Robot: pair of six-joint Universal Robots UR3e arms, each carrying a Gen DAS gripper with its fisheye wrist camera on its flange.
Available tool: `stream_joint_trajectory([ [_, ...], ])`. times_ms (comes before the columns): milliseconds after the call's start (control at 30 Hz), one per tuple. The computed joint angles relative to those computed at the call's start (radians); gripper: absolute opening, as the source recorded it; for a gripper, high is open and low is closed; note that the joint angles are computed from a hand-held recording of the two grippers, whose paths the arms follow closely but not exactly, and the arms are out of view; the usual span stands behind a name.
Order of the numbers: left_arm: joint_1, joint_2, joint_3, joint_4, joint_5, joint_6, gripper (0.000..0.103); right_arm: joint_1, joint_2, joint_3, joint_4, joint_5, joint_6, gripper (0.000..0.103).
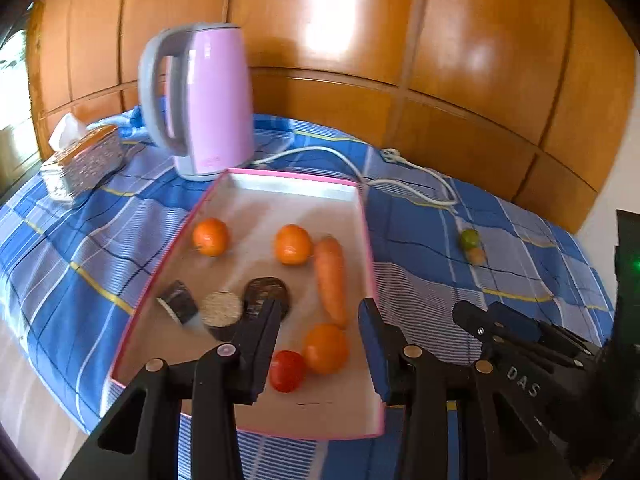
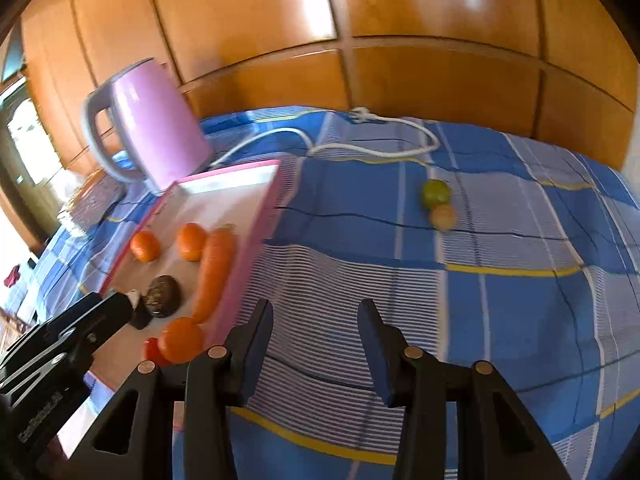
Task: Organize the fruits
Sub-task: 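Withdraw both open tools from the tray toward the lime and small brown fruit, then grasp the small brown fruit with the right tool while the left tool approaches the green lime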
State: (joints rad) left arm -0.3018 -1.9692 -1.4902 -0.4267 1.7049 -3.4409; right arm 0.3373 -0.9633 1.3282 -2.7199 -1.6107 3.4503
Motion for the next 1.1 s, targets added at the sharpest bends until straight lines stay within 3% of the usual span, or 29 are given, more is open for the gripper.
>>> stream_joint_trajectory([
  [267,-0.051,-0.068,0.097,-0.043,-0.013,0.02,0.041,-0.088,-0.074,0.167,-0.07,-0.003,0.033,0.045],
  [500,-0.076,-0.139,0.194,-0.09,-0.026,0.032,0.041,-0.151,-0.073,0.194,-0.077,-0.002,0.038,0.045],
  [800,-0.086,-0.229,0.323,-0.148,-0.048,0.036,0.041,-0.182,0.017,0.052,-0.012,0.002,-0.011,0.045],
  [1100,-0.084,-0.289,0.414,-0.193,-0.063,0.042,0.041,-0.196,0.195,-0.273,0.148,-0.01,-0.06,0.044],
])
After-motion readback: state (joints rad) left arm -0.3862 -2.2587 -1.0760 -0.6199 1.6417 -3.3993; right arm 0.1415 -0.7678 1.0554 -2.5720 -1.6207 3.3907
